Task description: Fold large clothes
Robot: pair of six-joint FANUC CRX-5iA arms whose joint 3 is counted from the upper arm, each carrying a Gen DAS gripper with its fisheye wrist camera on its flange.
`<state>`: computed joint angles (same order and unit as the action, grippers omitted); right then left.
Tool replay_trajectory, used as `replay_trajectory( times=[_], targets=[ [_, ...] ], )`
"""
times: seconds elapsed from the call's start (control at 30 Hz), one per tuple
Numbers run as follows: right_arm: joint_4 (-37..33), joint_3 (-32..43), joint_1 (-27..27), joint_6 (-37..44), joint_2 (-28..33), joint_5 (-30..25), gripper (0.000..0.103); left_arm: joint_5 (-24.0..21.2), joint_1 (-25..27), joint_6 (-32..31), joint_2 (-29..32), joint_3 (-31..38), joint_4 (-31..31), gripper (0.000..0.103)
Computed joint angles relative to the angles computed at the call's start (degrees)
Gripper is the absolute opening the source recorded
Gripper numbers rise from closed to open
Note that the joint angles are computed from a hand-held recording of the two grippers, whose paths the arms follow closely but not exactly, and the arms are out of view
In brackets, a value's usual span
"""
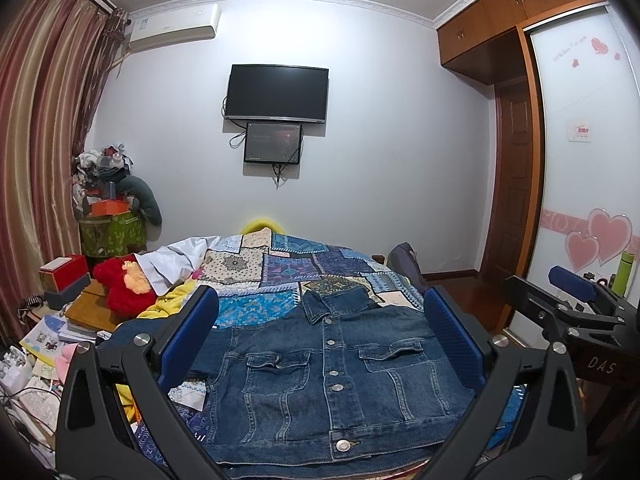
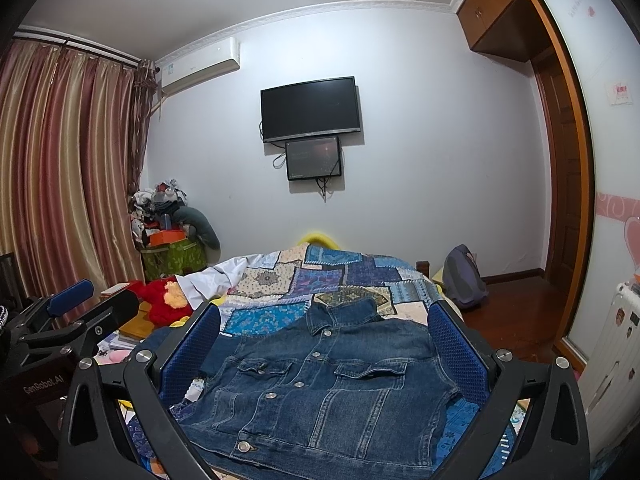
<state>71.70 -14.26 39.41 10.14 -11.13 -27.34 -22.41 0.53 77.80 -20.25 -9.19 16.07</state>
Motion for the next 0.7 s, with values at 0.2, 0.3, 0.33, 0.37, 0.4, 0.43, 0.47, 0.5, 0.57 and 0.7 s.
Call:
replay_trajectory(
  times=[0.2,0.3,0.33,0.37,0.4,0.43,0.47,0.5,0.57,0.7],
  targets=[
    [-0.18,0.61,-1.27,-0.36,2.29,1.30,0.103,-1.24,1.28,-0.16,1.11,0.78,0.19,0.103],
    [-5.30,3.04,-1.27,3.69,4.65,0.99,0.103,-3.35,2.10,3.04,2.94,3.08,-3.01,0.103],
    [-6.66,3.72,-1.18,4.64,5.38,0.67,0.103,-3.93,2.48,3.23,3.48,3.51,-3.09,0.103],
    [-8.66,4.68,-1.17,6.21,6.28,0.32,0.103,-4.61,2.92,3.20,4.16,4.02,-2.94,0.103],
    [-10.90,5.90,-1.18,8.02,7.34,-0.14,0.103,-5.45,3.42,3.24,4.99,4.64,-2.91,0.103],
    [-13.32,7.52,-1.05,10.18,8.56,-0.76,0.103,-6.46,3.95,3.85,5.99,5.51,-3.44,0.103],
    [-15.51,8.77,-1.10,12.14,9.67,-0.94,0.103,-7.53,4.47,4.76,7.08,6.56,-4.26,0.103],
    [-18.75,10.56,-1.14,15.22,10.94,-1.21,0.103,-8.21,5.07,4.80,7.86,7.16,-4.16,0.103],
    [-25.95,15.28,-1.23,22.03,14.24,-2.52,0.103,-10.17,6.26,5.83,10.18,9.36,-5.02,0.103],
    [-41.01,27.73,-2.29,36.86,21.98,-8.19,0.103,-14.99,7.89,9.53,15.91,15.73,-10.10,0.103]
  ],
)
